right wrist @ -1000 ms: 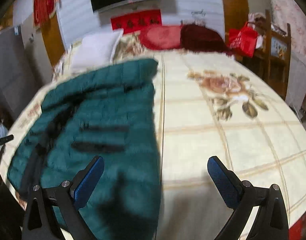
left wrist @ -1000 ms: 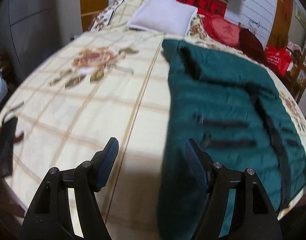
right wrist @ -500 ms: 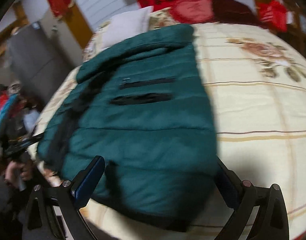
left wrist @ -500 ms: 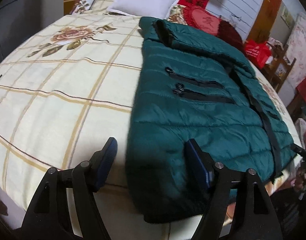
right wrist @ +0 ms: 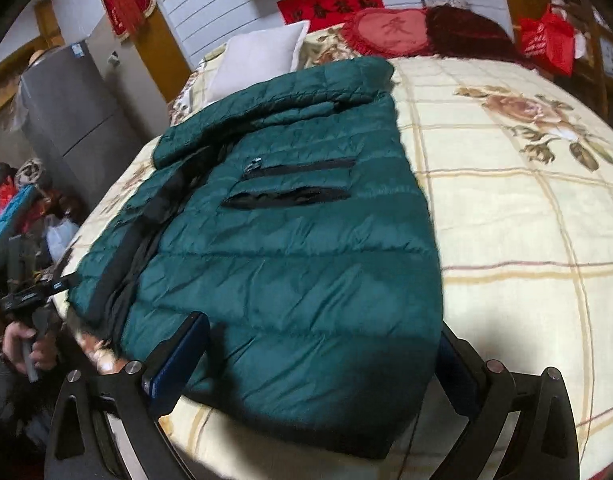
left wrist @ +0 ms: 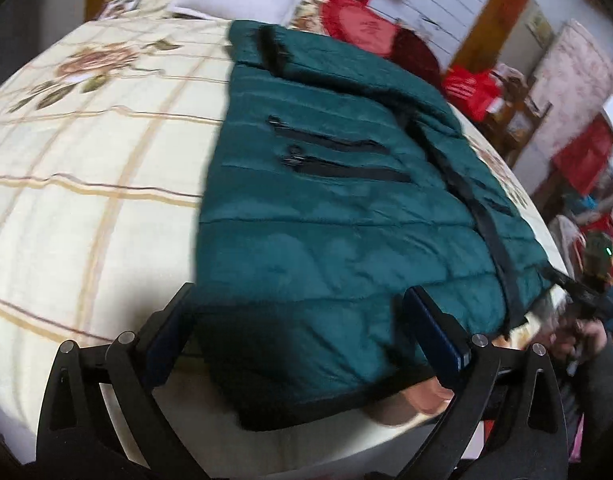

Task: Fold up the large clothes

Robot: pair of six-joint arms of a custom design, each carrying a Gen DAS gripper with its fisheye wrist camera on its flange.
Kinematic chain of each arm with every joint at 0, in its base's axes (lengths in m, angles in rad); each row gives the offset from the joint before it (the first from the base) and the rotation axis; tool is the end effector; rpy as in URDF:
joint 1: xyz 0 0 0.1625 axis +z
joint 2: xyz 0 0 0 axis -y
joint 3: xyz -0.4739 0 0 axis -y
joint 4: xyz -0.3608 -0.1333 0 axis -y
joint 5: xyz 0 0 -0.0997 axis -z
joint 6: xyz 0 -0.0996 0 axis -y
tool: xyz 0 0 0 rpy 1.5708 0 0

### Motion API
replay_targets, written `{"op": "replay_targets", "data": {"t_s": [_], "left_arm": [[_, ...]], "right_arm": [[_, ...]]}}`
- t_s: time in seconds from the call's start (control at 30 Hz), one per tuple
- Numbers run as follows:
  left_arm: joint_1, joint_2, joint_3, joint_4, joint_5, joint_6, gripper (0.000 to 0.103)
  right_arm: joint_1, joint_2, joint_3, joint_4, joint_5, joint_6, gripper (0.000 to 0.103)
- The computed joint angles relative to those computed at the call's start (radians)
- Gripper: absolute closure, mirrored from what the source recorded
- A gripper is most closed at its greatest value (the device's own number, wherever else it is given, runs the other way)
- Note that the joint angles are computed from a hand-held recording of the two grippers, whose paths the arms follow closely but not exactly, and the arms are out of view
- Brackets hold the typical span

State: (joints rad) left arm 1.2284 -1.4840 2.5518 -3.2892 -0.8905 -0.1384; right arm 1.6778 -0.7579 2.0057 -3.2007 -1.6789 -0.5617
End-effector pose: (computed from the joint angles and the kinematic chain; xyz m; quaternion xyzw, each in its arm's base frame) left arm 0.0700 -0.3872 0.3173 -0.0151 0.8995 -0.3679 0.2353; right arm 0.1847 -0.5717 0.0914 0.3120 -0.9294 0.1728 0.0944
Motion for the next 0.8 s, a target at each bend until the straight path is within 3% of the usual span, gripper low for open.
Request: {"op": "replay_targets", "data": {"t_s": [0.13, 0.33, 0.53, 0.7, 0.8], "left_arm": [[0.006, -0.034, -0.008, 0.077, -0.010, -0.030, 0.003], [-0.007, 0.013, -0.058, 0.154, -0.014, 0.034, 0.002], [0.058, 0.004, -0.085, 0.118, -0.170, 0.013, 0.003], [0.035, -0.042, -0.012, 0.078, -0.173, -0.013, 0.006], [0.033, -0.011, -0.024, 0.041, -0.146, 0.002, 0.006]], "right_arm": [[-0.029, -0.027, -0.001, 0.095, 0.109, 0.013, 0.000], [-0.021, 0.014, -0.049, 0.095, 0.123, 0.006, 0.000], [-0.017, 0.040, -0.075, 0.064, 0.128, 0.037, 0.000], [-0.040, -0.008, -0.025, 0.085, 0.164, 0.074, 0.000], [-0.045, -0.013, -0.030, 0.100, 0.174, 0.106, 0.001]]}}
